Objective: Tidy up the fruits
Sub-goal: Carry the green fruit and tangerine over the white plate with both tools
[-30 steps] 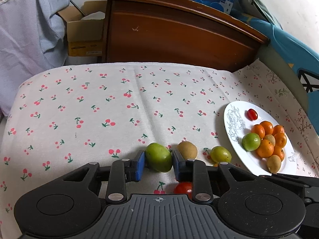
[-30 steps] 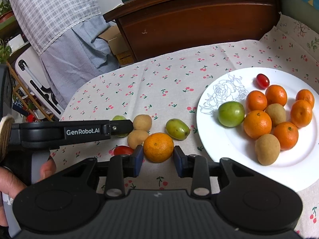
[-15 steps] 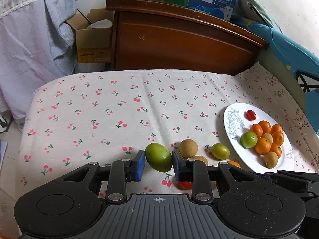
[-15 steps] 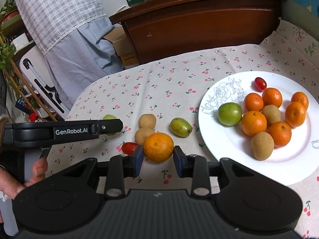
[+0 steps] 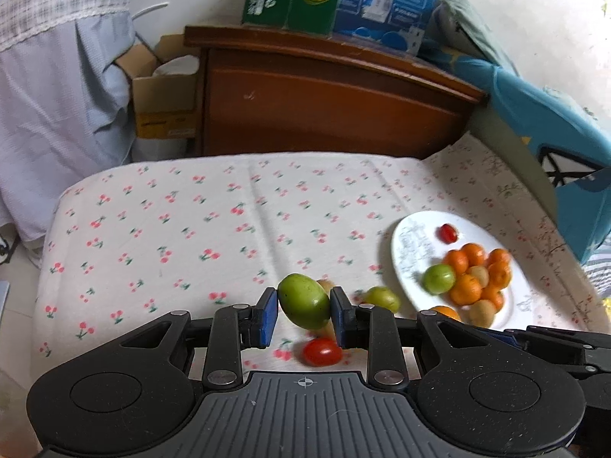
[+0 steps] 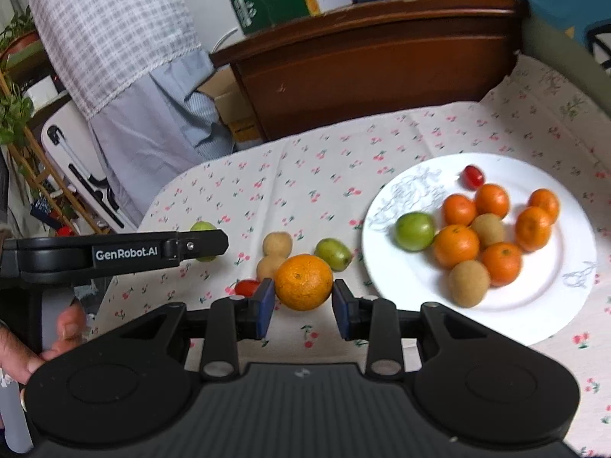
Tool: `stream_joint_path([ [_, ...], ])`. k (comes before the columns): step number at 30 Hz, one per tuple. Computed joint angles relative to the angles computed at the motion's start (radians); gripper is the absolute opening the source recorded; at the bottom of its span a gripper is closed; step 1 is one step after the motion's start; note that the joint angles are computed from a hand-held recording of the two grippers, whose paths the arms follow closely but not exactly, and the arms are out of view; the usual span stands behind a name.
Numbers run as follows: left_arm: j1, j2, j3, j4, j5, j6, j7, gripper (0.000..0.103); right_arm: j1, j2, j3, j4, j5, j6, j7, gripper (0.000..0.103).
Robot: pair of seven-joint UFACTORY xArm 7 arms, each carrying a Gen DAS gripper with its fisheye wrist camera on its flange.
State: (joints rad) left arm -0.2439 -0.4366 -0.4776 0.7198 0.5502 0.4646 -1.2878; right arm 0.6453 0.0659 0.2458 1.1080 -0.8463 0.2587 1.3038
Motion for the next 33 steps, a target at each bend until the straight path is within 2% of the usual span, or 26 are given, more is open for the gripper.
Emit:
stream_joint_path([
  [4, 0.008, 0.017, -0.019, 0.041, 0.027, -0.003, -0.005, 0.027, -0.019, -0.051, 0.0, -0.03, -0.036, 0.004, 0.05, 0.033],
  [10, 0.0, 0.05, -0.035, 0.108, 0.074, -0.013, 0.003, 0.027, -0.086, -0.13, 0.04, -0.064, -0.07, 0.013, 0.102, 0.033],
  [17, -0.028, 0.097, -0.012, 0.169, 0.094, -0.029, 0.054, 0.027, -0.18, -0.244, 0.085, -0.124, -0.012, 0.004, 0.069, 0.033],
  [24, -0.065, 0.177, 0.018, 0.239, 0.14, -0.028, 0.138, 0.027, -0.248, -0.324, 0.1, -0.187, 0.12, 0.004, -0.024, 0.033],
  [27, -0.084, 0.224, 0.039, 0.266, 0.151, -0.031, 0.148, 0.027, -0.31, -0.339, 0.14, -0.206, 0.124, 0.006, 0.008, 0.033],
  [33, -0.138, 0.314, 0.103, 0.313, 0.154, -0.052, 0.163, 0.027, -0.343, -0.319, 0.172, -0.214, 0.19, 0.046, 0.005, 0.033],
])
